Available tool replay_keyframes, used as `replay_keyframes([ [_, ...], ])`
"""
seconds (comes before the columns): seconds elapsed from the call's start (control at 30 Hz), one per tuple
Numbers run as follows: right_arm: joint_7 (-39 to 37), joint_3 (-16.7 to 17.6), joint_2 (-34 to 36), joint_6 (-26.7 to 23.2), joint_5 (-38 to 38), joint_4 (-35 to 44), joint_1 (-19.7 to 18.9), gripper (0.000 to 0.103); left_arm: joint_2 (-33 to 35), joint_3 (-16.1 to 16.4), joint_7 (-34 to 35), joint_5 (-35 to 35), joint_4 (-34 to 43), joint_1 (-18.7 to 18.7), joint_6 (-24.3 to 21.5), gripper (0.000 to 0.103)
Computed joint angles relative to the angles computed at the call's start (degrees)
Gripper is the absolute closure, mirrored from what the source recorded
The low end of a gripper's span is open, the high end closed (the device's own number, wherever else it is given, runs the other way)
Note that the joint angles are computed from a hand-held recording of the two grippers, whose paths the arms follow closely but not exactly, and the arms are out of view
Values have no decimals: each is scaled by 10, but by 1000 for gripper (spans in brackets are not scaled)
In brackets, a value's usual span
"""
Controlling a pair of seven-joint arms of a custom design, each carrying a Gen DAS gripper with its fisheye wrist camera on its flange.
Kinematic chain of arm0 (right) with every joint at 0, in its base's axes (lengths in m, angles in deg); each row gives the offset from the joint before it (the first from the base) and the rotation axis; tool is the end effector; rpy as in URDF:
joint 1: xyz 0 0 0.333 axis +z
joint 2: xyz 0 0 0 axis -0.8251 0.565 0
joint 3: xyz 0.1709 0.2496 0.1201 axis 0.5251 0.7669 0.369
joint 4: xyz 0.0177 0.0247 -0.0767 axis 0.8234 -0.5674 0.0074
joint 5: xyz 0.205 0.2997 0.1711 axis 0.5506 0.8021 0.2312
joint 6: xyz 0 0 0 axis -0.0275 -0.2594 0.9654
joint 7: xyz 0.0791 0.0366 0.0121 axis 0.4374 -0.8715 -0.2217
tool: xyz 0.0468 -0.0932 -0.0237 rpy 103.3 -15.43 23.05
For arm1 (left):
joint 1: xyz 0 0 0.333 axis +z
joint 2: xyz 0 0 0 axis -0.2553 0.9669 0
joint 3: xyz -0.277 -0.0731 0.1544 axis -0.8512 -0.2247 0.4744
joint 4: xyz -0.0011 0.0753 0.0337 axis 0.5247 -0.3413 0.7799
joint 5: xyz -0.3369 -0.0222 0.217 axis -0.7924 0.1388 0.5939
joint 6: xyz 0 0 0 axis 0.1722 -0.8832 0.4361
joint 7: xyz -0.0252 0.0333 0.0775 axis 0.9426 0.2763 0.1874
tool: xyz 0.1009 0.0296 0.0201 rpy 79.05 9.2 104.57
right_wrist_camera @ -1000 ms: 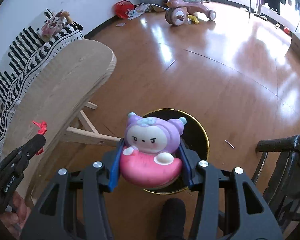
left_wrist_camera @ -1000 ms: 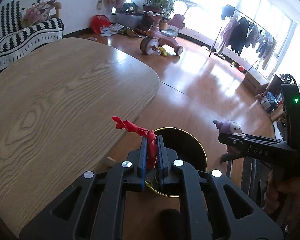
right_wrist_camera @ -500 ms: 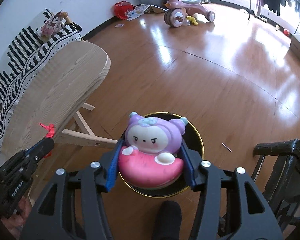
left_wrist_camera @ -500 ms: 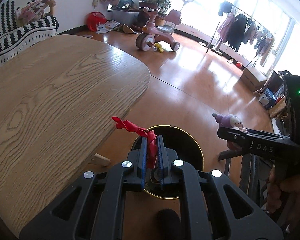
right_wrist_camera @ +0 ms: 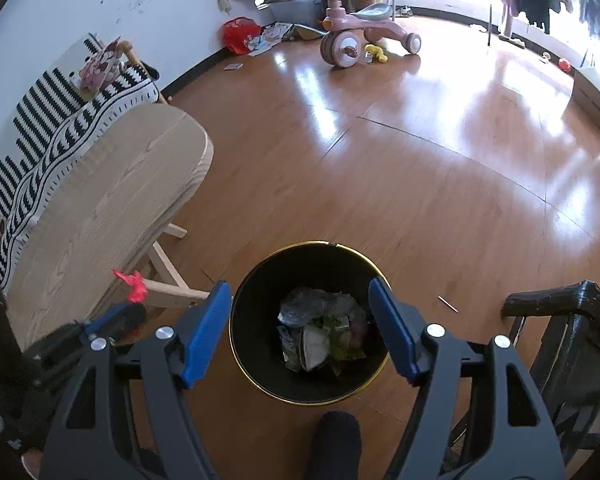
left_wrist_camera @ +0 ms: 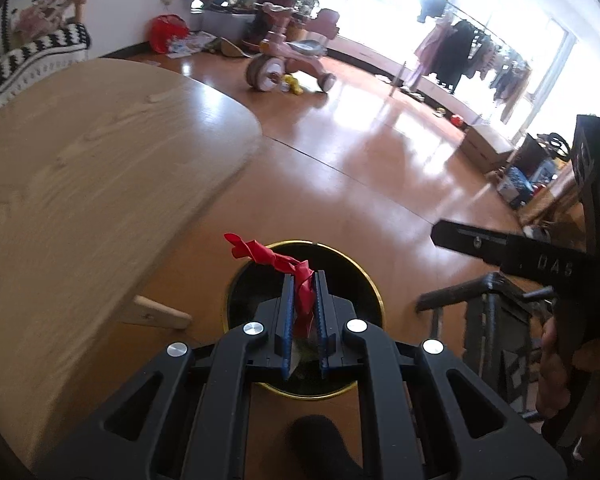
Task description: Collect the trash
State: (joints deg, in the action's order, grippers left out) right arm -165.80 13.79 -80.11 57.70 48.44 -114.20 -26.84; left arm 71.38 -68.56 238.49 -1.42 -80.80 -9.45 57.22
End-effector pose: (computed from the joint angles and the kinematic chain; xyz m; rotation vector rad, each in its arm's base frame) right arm 0.3983 0.3266 0.5173 -0.7920 2.5627 -0.6188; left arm 0.6208 -0.0544 0.4729 0.7491 -2.7108 1.0660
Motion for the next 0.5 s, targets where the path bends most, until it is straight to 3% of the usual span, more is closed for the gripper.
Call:
replay_keyframes([
  [0.27,12,4,-12,-11,-13,0,-3,31,15,-6,5,4,-2,-7,-38,93],
  [0.33,16,5,-12,-11,-17,1,-3,30,16,-7,-2,10,-7,-11,-35,88],
  [0.4,20,7,-9,-13,-20,5,-2,29,19,-8,-9,14,-8,-14,-29,67],
  [0.5,22,7,-9,-14,-24,6,-2,28,15,-10,-4,8,-14,-15,-22,51],
])
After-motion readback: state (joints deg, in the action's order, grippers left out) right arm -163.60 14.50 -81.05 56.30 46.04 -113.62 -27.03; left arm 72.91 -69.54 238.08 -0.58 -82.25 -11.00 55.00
